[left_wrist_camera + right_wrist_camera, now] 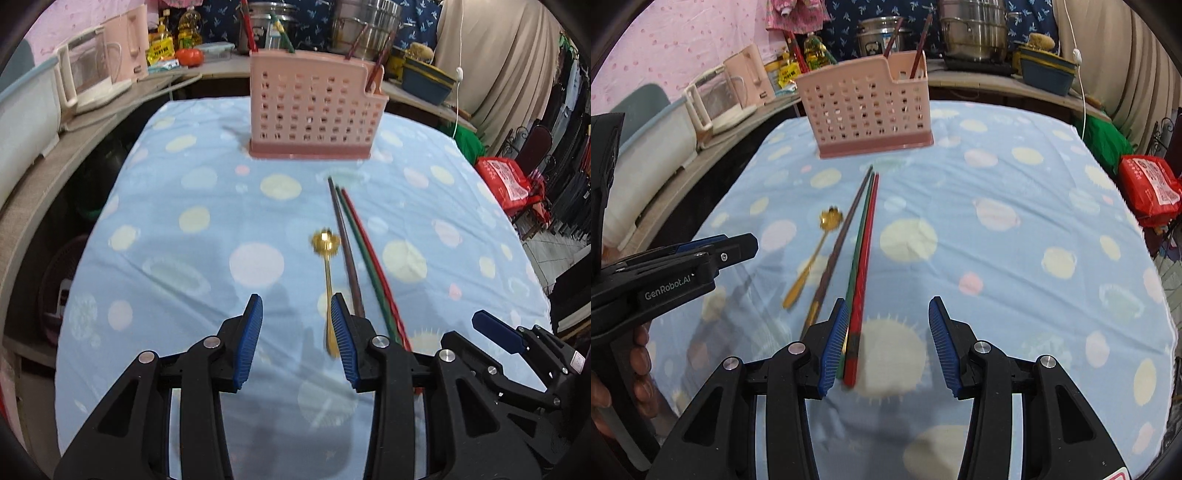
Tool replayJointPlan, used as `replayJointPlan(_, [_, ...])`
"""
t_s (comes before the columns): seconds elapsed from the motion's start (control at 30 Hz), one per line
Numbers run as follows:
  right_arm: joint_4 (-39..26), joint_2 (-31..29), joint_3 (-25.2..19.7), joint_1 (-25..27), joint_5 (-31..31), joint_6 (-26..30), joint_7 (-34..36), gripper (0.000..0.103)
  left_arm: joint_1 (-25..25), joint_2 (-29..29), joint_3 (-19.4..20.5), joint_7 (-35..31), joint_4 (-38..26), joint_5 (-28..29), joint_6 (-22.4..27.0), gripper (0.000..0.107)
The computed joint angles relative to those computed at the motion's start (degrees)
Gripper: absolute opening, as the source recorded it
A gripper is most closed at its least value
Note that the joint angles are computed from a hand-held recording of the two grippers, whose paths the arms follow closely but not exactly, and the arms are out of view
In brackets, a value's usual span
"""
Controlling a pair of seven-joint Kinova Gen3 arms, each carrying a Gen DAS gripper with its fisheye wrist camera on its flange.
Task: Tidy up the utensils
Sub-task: 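Move both tools back down over the remaining utensils on the cloth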
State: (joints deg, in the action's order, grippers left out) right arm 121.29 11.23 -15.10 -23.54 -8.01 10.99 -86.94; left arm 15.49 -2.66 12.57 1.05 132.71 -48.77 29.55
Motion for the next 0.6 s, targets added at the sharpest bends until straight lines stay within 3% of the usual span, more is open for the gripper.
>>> replayJointPlan(0.1, [1.87, -0.41, 2.86, -3.28, 2.68, -0.63, -2.45, 0.045, 0.95, 0.56, 0.57, 1.56, 1.32, 0.22, -0.55, 0.037])
replayJointPlan(0.37, [3.39, 0.11, 0.47, -1.26, 1.96, -0.08, -1.32, 0.045, 3.13, 1.45, 1.3, 3.88, 2.52, -0.43, -2.3, 0.038])
replayJointPlan(0.6, [2.7, 0.99, 1.41, -3.24, 3.27, 0.66, -1.78, 0.045, 4.34, 2.35, -0.19, 3.01, 2.31, 0.31, -2.75, 0.04])
